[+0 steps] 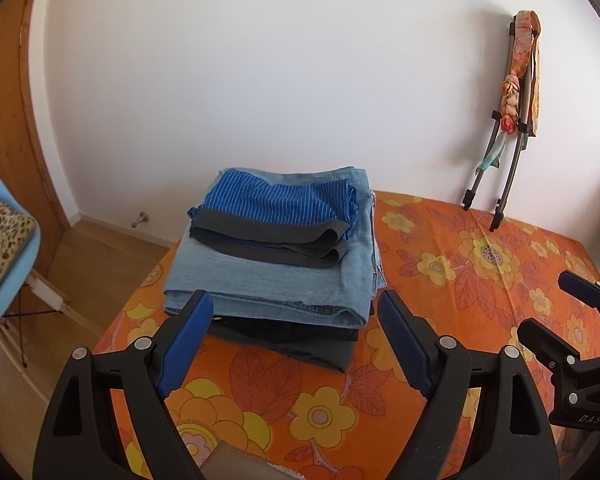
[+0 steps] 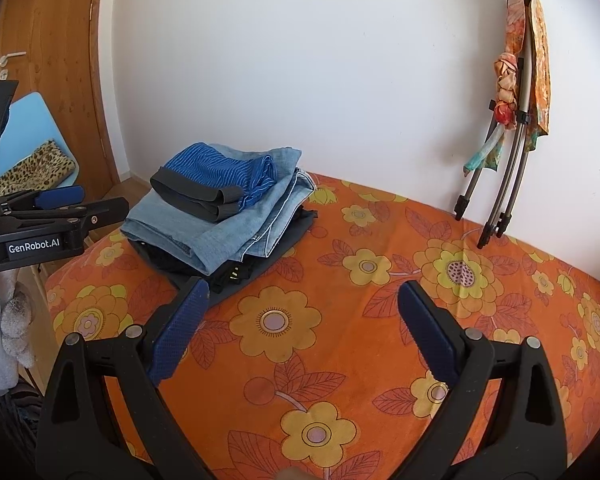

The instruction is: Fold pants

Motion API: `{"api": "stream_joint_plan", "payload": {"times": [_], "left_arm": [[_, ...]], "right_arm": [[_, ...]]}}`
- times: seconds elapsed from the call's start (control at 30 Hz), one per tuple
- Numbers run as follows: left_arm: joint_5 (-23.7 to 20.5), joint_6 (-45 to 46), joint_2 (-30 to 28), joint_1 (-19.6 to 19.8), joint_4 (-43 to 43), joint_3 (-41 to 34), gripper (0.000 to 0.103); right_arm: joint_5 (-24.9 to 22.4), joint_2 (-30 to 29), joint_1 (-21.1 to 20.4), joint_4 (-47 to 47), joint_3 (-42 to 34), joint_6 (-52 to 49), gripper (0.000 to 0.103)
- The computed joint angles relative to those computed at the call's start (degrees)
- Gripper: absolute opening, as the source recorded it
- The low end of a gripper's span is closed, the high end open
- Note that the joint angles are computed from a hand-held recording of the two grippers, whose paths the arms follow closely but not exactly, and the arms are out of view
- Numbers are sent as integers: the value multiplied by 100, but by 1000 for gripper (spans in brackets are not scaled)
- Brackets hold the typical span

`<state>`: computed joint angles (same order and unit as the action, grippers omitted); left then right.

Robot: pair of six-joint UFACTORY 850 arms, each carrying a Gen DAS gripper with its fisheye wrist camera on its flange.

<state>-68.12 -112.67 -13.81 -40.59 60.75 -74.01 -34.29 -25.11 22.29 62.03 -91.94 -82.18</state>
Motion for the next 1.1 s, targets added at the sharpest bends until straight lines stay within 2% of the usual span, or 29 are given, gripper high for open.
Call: {"api": "stream_joint_plan", "payload": {"times": [1.1], "left_arm": [[-85,-22,12,-15,19,22,85]], "right_arm": [[-7,-11,16,-58,-7,57,97]]}}
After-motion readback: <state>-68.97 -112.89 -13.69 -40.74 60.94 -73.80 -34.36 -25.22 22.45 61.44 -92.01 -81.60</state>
